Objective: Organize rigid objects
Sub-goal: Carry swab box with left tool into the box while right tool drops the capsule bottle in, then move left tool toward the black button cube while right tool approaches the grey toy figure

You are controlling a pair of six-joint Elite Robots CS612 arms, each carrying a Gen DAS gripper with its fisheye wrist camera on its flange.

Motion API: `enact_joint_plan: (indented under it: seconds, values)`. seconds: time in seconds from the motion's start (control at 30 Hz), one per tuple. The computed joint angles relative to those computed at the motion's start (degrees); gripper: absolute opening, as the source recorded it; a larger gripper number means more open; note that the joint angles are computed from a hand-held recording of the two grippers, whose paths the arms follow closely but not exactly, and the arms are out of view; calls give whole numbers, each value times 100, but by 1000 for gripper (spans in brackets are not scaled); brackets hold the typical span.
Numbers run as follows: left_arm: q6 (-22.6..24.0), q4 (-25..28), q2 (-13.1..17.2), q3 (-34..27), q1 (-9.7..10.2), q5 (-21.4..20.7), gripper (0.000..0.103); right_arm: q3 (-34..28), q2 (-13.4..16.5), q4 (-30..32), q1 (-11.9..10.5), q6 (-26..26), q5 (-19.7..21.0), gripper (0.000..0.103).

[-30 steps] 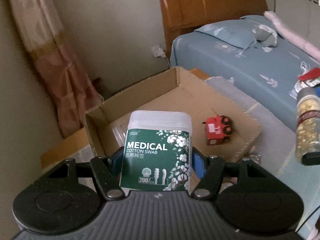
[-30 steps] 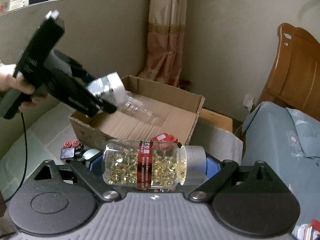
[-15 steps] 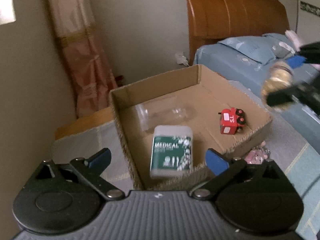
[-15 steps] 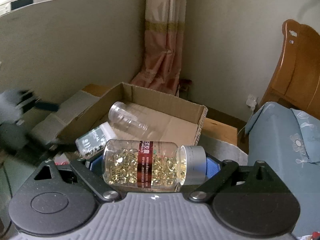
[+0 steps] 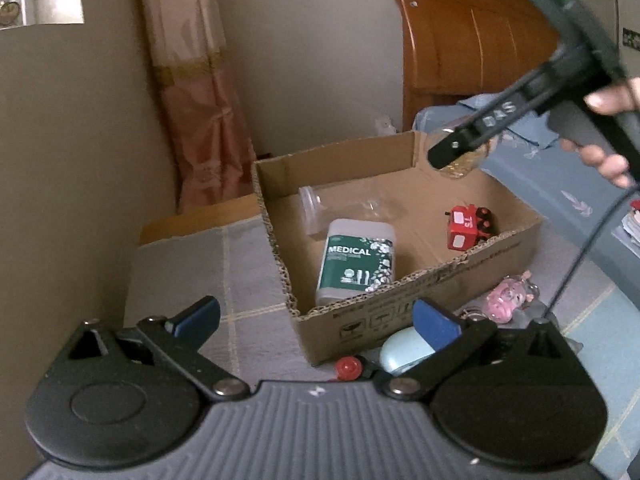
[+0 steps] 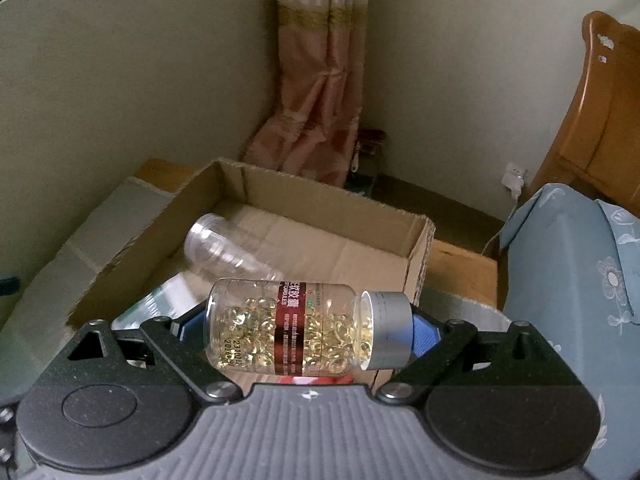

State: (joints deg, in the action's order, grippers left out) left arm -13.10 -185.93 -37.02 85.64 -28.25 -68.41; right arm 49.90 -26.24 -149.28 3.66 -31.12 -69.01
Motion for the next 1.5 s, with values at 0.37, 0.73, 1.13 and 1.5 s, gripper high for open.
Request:
enact_joint_plan:
  seconds: [0.37, 0.73, 1.13, 1.5]
  values:
    - [-279, -167, -82, 159, -14, 43, 102, -357, 214, 8, 36, 169, -121, 103]
    - [-375, -273, -232, 424, -149, 196, 102, 848, -404, -461, -69, -157, 170, 103]
    - [-575, -391, -351, 790, -287, 493, 102, 2381, -1055, -1473, -232, 12, 559, 103]
    - [-863, -115, -319, 843, -291, 397, 102, 3303, -1106, -2639, -300, 746, 19, 103]
